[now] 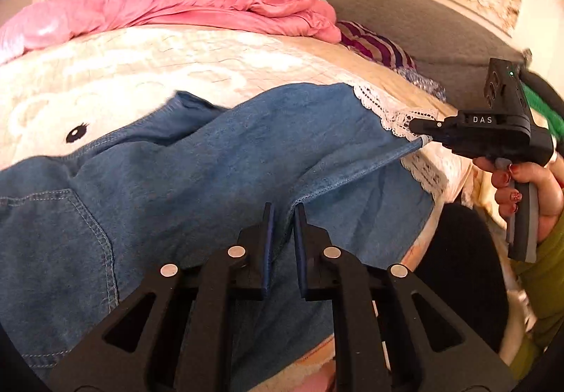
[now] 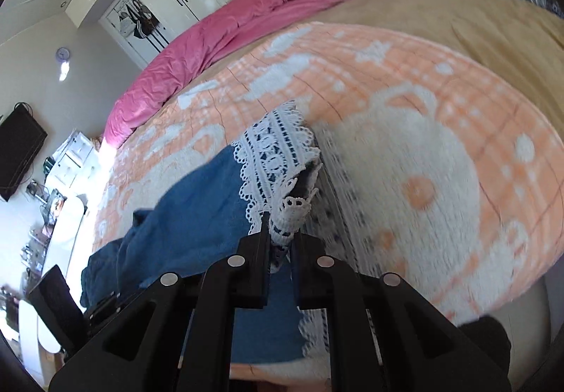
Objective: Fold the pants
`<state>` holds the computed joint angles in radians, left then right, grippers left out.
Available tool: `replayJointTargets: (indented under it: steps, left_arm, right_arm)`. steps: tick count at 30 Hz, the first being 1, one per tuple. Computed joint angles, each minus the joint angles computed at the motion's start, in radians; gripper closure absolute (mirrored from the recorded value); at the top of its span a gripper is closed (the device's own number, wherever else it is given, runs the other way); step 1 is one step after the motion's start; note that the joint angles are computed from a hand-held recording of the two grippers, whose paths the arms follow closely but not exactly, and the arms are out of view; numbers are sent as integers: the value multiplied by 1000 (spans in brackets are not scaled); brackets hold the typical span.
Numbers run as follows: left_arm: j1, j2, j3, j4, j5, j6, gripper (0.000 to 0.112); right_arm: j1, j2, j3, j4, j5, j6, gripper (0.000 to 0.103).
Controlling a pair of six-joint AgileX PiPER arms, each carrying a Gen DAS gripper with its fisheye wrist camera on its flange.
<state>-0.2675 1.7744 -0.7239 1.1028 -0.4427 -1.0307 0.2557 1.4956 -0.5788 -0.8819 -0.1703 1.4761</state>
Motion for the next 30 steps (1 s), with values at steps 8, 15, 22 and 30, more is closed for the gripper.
replayJointTargets:
  steps: [8, 15, 22, 30]
  left_arm:
    - [-80, -5, -30, -2, 125, -36, 106]
    - [-69, -56, -12, 150, 113, -146, 112]
    - [-81, -215, 90, 311, 103, -257, 112]
    - [-137, -123, 66, 295, 160, -247, 112]
  right_arm:
    - [-48, -10, 83, 94, -60, -107, 76]
    - [-147, -36, 138, -47, -177, -35, 90]
    - [-157, -142, 169, -333, -160, 177, 90]
    - [-188, -80, 241, -213, -200, 9, 91]
